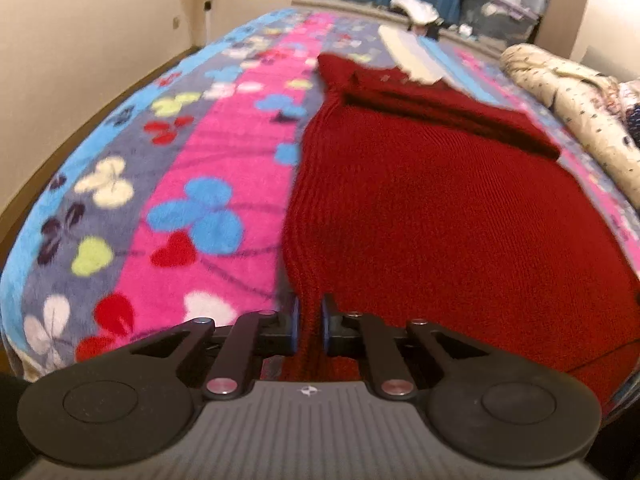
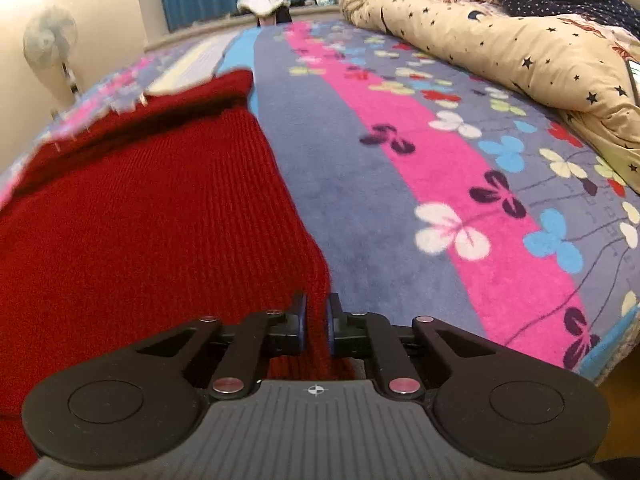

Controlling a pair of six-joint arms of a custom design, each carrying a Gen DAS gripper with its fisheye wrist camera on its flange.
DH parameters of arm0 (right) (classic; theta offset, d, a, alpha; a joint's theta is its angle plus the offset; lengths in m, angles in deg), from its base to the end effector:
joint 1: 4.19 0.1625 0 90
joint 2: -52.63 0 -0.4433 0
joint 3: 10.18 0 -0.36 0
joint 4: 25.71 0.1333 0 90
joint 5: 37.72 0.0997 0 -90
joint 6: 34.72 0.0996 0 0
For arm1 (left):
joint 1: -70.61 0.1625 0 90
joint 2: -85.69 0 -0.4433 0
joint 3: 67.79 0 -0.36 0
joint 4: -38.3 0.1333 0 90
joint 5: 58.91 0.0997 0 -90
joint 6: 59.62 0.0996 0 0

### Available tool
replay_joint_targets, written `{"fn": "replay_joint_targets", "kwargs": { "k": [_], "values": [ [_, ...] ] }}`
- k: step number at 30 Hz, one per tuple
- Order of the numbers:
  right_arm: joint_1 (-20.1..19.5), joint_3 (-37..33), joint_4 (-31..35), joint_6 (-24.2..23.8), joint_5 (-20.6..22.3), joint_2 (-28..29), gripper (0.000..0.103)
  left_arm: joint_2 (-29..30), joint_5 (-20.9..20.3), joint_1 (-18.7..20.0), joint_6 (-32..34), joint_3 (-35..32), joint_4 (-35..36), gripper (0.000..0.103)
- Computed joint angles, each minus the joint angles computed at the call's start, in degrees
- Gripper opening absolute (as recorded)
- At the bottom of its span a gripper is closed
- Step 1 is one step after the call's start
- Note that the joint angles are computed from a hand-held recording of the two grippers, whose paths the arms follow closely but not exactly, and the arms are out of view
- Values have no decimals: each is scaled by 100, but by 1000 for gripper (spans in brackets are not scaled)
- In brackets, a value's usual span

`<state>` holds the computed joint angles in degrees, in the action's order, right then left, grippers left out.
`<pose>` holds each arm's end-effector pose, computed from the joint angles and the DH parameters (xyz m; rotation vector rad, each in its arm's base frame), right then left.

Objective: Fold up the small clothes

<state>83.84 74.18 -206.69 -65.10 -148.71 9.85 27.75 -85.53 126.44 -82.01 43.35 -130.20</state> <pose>0.0725 -0.7331 0.2398 0.3912 -2.3800 0.9376 -0.1307 -0.5883 0.2522 -0.0753 2.1562 -1.0475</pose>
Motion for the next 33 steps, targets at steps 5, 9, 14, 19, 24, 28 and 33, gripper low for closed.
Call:
{"fn": "replay_joint_targets", "kwargs": {
  "k": [5,9,14,19,24,28,33],
  "values": [
    [17,134,10,231,820,-407,7,-115,64,-297,581,67,-622,10],
    [45,195,138,351,1382,-720,6,-339,-86,-497,902,93,-955,9],
    [72,462,105,492,2013,-1151,5,-801,-335,-862,1047,255,-1031,6],
    [52,1039,-402,712,2384,-1757,5,-1369,-309,-1363,1132,620,-1061,6],
    [-24,1530,-562,885,2667,-2263,5,-1837,-401,-1554,712,847,-817,6],
    [-32,1094,-453,1030,2208,-1865,5,-1622,-579,-1007,671,530,-830,6],
    [113,-494,61,1207,1519,-695,0,-738,-924,-59,1513,-764,-1003,6]
  ]
}}
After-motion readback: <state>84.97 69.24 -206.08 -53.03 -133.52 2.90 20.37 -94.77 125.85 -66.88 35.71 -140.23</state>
